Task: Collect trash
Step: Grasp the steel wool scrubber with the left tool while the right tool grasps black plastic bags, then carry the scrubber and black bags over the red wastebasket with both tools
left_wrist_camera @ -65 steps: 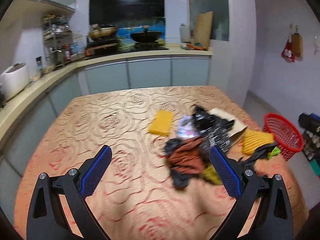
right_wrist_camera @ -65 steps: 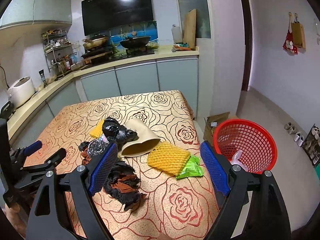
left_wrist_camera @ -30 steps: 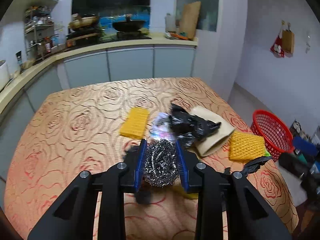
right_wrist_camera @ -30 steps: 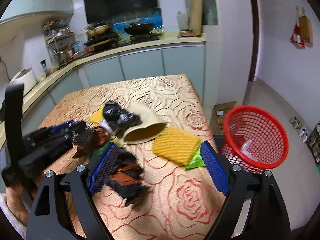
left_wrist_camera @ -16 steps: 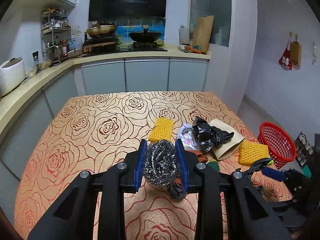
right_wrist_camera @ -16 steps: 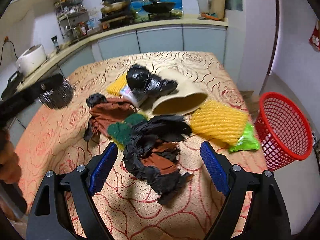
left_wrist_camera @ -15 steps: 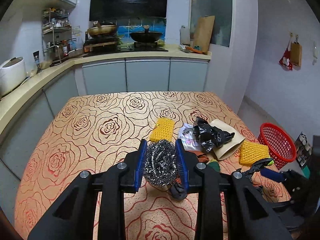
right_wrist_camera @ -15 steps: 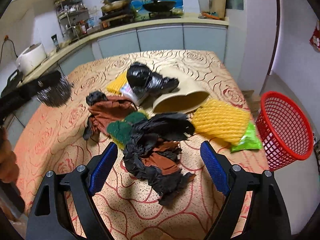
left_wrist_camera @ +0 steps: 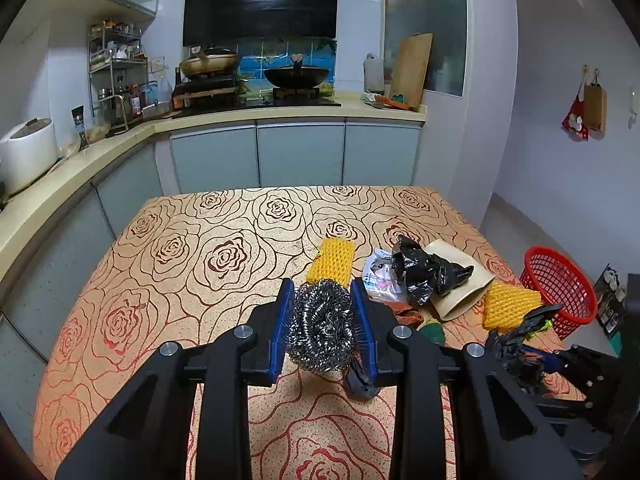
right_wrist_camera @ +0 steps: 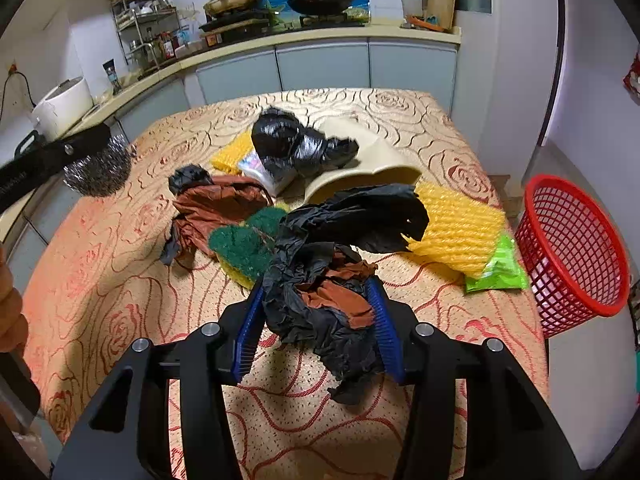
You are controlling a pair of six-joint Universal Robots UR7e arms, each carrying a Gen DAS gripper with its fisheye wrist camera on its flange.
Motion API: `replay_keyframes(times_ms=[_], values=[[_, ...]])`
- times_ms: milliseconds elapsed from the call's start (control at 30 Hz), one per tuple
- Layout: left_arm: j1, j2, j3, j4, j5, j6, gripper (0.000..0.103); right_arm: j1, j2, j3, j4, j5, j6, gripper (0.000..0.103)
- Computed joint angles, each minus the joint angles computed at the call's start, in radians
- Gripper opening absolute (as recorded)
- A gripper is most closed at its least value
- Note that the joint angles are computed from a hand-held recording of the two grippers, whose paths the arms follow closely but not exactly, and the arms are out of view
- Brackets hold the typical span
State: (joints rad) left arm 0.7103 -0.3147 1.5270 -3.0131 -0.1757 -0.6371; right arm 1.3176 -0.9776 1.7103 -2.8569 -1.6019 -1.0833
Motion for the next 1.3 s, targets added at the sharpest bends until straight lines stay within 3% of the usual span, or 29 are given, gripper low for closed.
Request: replay_keyframes(times_ms=[267,567,933,1300], values=[[-0.017,0.009,-0.021,0.024,0.029,-0.002,0.028,0.006,-0.054,0.008,0.013,0.083,0.011,0.048],[-0.041,0.034,-0.060,-0.025,0.063,0.081,0.028,0.009,-0.104,-0.004,0.017,0.170,0.037,0.048],[-0.046,0.163,-0.277,-0.294,0.022,0.490,0.028,-0.010,-0.117,-0.070,0.001,0.216,0.082,0.048],[-0.034,0.297,-0.545,-0.343,-0.083,0.734,0.028,-0.043,-0.103,-0.153,-0.044,0.219,0.142,0.048]])
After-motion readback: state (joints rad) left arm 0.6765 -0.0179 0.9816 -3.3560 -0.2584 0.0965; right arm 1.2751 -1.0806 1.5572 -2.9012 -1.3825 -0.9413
